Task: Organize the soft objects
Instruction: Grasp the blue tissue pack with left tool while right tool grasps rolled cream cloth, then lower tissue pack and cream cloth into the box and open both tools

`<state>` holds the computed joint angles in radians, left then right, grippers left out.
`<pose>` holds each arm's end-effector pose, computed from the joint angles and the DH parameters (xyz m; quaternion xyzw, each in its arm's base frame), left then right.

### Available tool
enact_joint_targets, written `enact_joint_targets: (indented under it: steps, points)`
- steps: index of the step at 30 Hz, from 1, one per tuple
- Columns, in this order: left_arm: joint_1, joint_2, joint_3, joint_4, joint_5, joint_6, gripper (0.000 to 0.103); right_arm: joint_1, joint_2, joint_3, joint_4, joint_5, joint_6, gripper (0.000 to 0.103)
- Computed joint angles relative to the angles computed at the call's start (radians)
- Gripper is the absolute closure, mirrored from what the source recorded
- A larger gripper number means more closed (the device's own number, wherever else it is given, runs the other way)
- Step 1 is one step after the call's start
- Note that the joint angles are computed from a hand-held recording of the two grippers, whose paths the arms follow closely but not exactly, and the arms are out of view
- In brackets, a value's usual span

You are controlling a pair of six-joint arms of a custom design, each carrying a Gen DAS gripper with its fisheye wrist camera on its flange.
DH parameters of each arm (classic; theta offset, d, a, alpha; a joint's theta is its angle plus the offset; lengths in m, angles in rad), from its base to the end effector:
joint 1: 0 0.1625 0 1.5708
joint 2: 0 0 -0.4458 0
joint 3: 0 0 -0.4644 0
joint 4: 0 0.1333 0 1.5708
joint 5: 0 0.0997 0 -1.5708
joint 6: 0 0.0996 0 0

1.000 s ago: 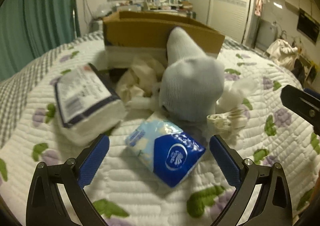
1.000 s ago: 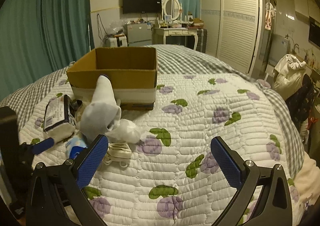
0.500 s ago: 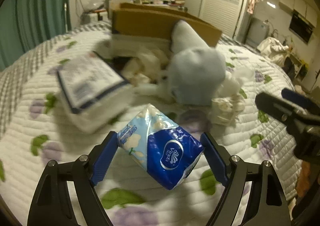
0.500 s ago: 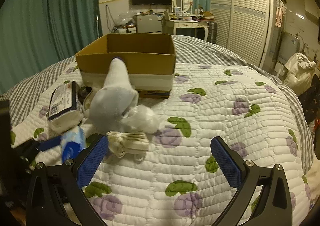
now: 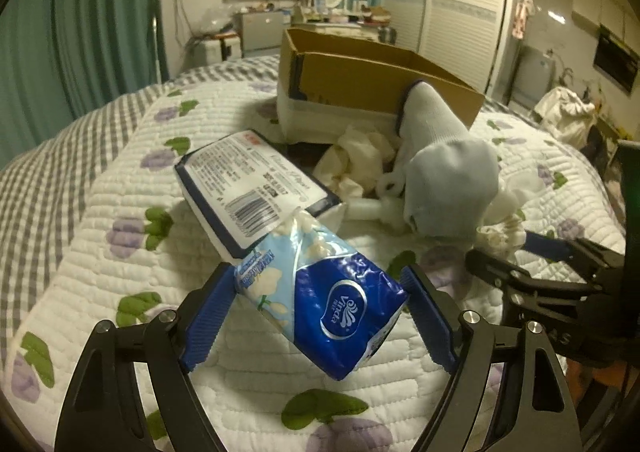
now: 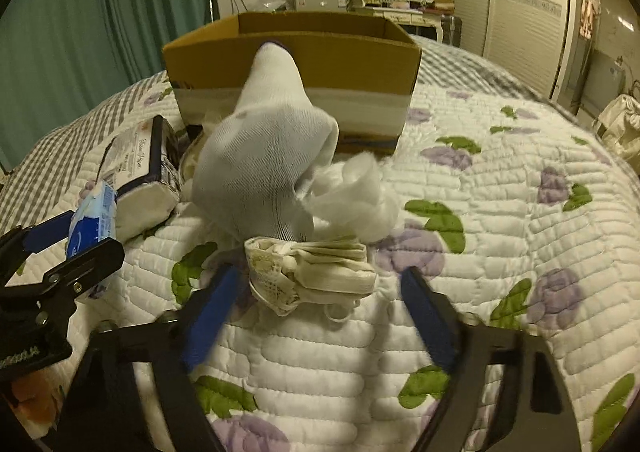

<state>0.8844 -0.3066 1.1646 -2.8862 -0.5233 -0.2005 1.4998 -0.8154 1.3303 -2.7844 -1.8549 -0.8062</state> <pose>-0.3626 -0.7890 -0.0549 0.0928 0.8459 -0.3863 0.3558 0.0450 -0.8530 0.2493 0.2890 -0.8854 0.2503 0.2643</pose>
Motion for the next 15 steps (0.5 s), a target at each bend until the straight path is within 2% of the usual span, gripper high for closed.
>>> enact_joint_targets:
  steps: [2, 8, 15]
  points:
    - [-0.001, 0.004, -0.007, 0.008, -0.001, 0.002, 0.020, -0.004, -0.006, 0.003, 0.021, 0.009, 0.008, 0.045]
    - [-0.013, -0.001, -0.004, 0.032, 0.003, -0.012, 0.020, -0.008, -0.065, 0.067, 0.003, 0.067, 0.000, 0.046]
    - [-0.053, -0.039, 0.053, -0.024, -0.010, 0.010, 0.020, 0.003, -0.152, 0.145, -0.026, 0.098, -0.029, 0.046]
